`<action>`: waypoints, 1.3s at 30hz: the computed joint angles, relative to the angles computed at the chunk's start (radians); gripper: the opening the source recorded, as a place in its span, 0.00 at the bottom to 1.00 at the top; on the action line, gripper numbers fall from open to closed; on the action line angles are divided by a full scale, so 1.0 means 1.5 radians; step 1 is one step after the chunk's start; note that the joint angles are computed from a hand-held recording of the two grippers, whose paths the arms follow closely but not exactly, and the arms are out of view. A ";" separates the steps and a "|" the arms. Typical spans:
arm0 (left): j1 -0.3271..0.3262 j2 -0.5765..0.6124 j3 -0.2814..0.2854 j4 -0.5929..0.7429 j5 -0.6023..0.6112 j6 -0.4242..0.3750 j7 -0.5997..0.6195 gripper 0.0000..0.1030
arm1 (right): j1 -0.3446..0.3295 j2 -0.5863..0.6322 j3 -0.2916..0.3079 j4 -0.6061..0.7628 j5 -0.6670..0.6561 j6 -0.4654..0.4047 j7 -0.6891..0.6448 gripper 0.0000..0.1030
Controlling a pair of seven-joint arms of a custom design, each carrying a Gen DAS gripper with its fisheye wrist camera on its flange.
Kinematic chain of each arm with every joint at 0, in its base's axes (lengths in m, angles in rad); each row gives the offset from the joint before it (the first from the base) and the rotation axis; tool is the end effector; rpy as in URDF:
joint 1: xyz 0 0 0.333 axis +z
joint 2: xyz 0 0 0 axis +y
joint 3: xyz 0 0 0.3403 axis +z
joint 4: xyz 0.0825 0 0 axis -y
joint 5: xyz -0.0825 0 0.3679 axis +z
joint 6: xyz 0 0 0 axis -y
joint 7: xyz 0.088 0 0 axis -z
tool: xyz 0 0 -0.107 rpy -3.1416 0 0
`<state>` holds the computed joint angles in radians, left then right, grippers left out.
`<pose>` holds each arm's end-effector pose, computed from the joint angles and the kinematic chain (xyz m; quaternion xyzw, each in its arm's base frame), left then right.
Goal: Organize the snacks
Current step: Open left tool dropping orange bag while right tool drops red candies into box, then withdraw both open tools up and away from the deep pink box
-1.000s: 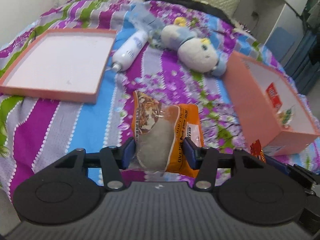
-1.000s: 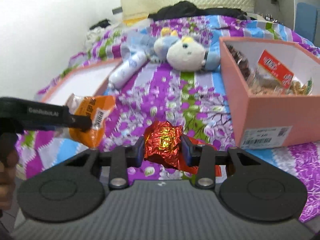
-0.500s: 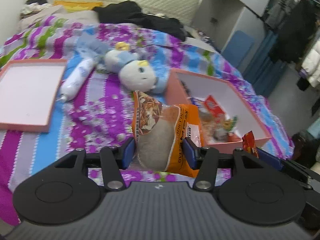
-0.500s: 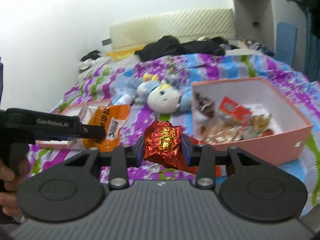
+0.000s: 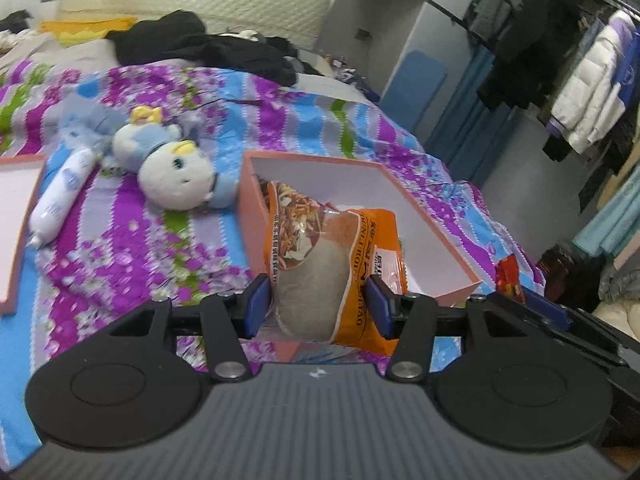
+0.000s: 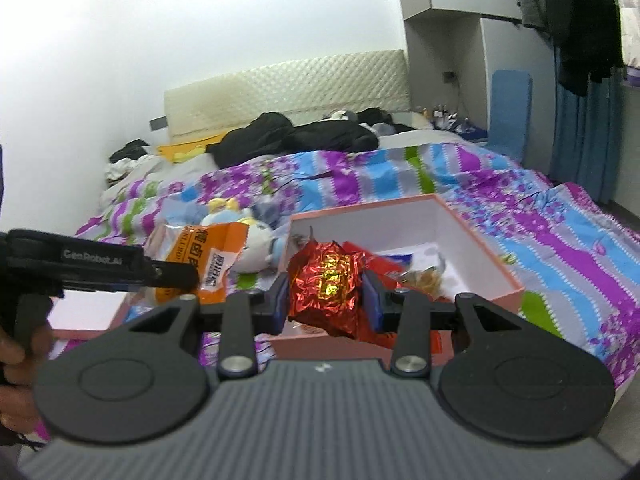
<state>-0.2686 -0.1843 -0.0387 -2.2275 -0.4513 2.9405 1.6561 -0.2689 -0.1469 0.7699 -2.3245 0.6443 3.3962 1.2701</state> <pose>0.5033 -0.1316 0.5851 -0.6353 0.6322 -0.4132 0.1612 0.4686 0.2019 0.5520 -0.6317 0.5512 -0.2947 0.4585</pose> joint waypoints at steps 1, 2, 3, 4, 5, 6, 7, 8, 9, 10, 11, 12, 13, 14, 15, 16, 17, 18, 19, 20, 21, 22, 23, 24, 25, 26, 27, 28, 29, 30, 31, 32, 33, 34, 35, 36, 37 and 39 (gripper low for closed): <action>0.001 0.011 -0.003 0.013 0.008 -0.001 0.001 0.56 | 0.032 0.008 -0.037 -0.002 -0.016 0.006 0.002 0.40; 0.004 0.023 -0.008 0.025 0.018 -0.002 -0.003 0.56 | 0.050 0.020 -0.061 0.001 -0.022 0.010 -0.004 0.40; 0.007 0.036 -0.014 0.039 0.026 -0.004 -0.006 0.56 | 0.089 0.033 -0.108 0.002 -0.046 0.016 0.009 0.40; 0.011 0.050 -0.019 0.052 0.027 -0.006 -0.004 0.56 | 0.123 0.045 -0.151 0.005 -0.077 0.020 0.026 0.40; 0.016 0.066 -0.026 0.067 0.032 -0.008 -0.007 0.56 | 0.145 0.055 -0.183 0.008 -0.106 0.024 0.041 0.40; 0.023 0.082 -0.033 0.081 0.035 -0.009 -0.008 0.56 | 0.162 0.065 -0.209 0.011 -0.135 0.028 0.059 0.40; 0.031 0.101 -0.041 0.097 0.039 -0.009 -0.011 0.56 | 0.170 0.082 -0.230 0.021 -0.168 0.032 0.076 0.40; 0.039 0.120 -0.049 0.113 0.049 -0.010 -0.022 0.56 | 0.175 0.095 -0.241 0.032 -0.171 0.033 0.071 0.40; 0.048 0.143 -0.057 0.134 0.066 -0.014 -0.041 0.56 | 0.182 0.111 -0.251 0.046 -0.169 0.033 0.059 0.40; 0.055 0.164 -0.064 0.153 0.076 -0.016 -0.051 0.56 | 0.186 0.129 -0.264 0.062 -0.173 0.031 0.055 0.40; 0.061 0.183 -0.071 0.171 0.088 -0.019 -0.061 0.56 | 0.188 0.142 -0.273 0.073 -0.184 0.028 0.061 0.40; 0.066 0.202 -0.075 0.189 0.103 -0.025 -0.076 0.56 | 0.183 0.157 -0.277 0.086 -0.205 0.023 0.074 0.40; 0.072 0.222 -0.081 0.209 0.115 -0.029 -0.085 0.56 | 0.173 0.172 -0.276 0.098 -0.230 0.019 0.091 0.40; 0.076 0.242 -0.084 0.229 0.131 -0.036 -0.099 0.56 | 0.173 0.187 -0.282 0.111 -0.245 0.015 0.099 0.40; 0.076 0.261 -0.084 0.249 0.153 -0.043 -0.120 0.56 | 0.174 0.202 -0.290 0.124 -0.259 0.010 0.107 0.40; 0.079 0.279 -0.087 0.267 0.167 -0.047 -0.132 0.56 | 0.172 0.214 -0.293 0.134 -0.274 0.005 0.116 0.40; 0.083 0.296 -0.092 0.286 0.180 -0.054 -0.138 0.56 | 0.166 0.227 -0.292 0.143 -0.290 0.001 0.125 0.40; 0.088 0.310 -0.098 0.300 0.192 -0.056 -0.143 0.56 | 0.151 0.241 -0.282 0.152 -0.310 -0.003 0.138 0.40; 0.091 0.324 -0.102 0.314 0.206 -0.060 -0.150 0.56 | 0.140 0.254 -0.274 0.163 -0.327 -0.013 0.149 0.40; 0.093 0.338 -0.105 0.330 0.223 -0.067 -0.159 0.56 | 0.130 0.263 -0.267 0.170 -0.339 -0.019 0.158 0.40; 0.097 0.351 -0.110 0.344 0.235 -0.072 -0.165 0.56 | 0.112 0.275 -0.250 0.179 -0.353 -0.024 0.164 0.40; 0.103 0.362 -0.117 0.356 0.244 -0.077 -0.169 0.56 | 0.101 0.283 -0.239 0.186 -0.362 -0.031 0.165 0.40; 0.108 0.374 -0.122 0.369 0.252 -0.083 -0.174 0.56 | 0.104 0.291 -0.242 0.198 -0.365 -0.049 0.161 0.40; 0.108 0.386 -0.123 0.383 0.264 -0.089 -0.183 0.56 | 0.092 0.302 -0.228 0.212 -0.366 -0.070 0.151 0.40; 0.108 0.395 -0.124 0.393 0.274 -0.095 -0.190 0.56 | 0.072 0.315 -0.204 0.226 -0.364 -0.086 0.137 0.40; 0.109 0.404 -0.125 0.403 0.282 -0.103 -0.196 0.56 | 0.075 0.323 -0.203 0.238 -0.357 -0.098 0.129 0.40; 0.110 0.413 -0.128 0.414 0.286 -0.110 -0.202 0.56 | 0.086 0.330 -0.213 0.250 -0.352 -0.110 0.123 0.40; 0.111 0.422 -0.130 0.423 0.289 -0.114 -0.207 0.56 | 0.101 0.337 -0.228 0.262 -0.348 -0.119 0.116 0.40; 0.112 0.429 -0.130 0.431 0.294 -0.120 -0.214 0.56 | 0.118 0.343 -0.247 0.274 -0.344 -0.128 0.113 0.40; 0.115 0.435 -0.135 0.437 0.294 -0.125 -0.215 0.56 | 0.140 0.349 -0.271 0.286 -0.340 -0.140 0.114 0.40; 0.117 0.442 -0.139 0.444 0.293 -0.131 -0.215 0.56 | 0.146 0.354 -0.279 0.294 -0.332 -0.150 0.110 0.41; 0.119 0.446 -0.141 0.448 0.293 -0.133 -0.218 0.57 | 0.152 0.359 -0.286 0.303 -0.324 -0.161 0.106 0.41; 0.121 0.449 -0.143 0.449 0.291 -0.129 -0.221 0.58 | 0.157 0.361 -0.291 0.308 -0.317 -0.170 0.101 0.41; 0.126 0.452 -0.149 0.450 0.286 -0.125 -0.220 0.62 | 0.175 0.361 -0.313 0.312 -0.313 -0.180 0.106 0.41; 0.127 0.454 -0.150 0.451 0.285 -0.123 -0.221 0.66 | 0.184 0.361 -0.322 0.313 -0.306 -0.185 0.104 0.48; 0.124 0.452 -0.145 0.449 0.291 -0.117 -0.228 0.74 | 0.182 0.358 -0.319 0.311 -0.294 -0.187 0.096 0.53; 0.120 0.448 -0.139 0.445 0.299 -0.113 -0.235 0.76 | 0.172 0.356 -0.305 0.307 -0.277 -0.185 0.083 0.54; 0.122 0.436 -0.140 0.432 0.306 -0.106 -0.237 0.77 | 0.177 0.342 -0.306 0.293 -0.255 -0.183 0.073 0.66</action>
<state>-0.0859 0.4691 -0.2488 -1.5789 0.0072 2.7811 1.3006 -0.0026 0.3658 0.3106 -1.8845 0.2618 3.1224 1.3795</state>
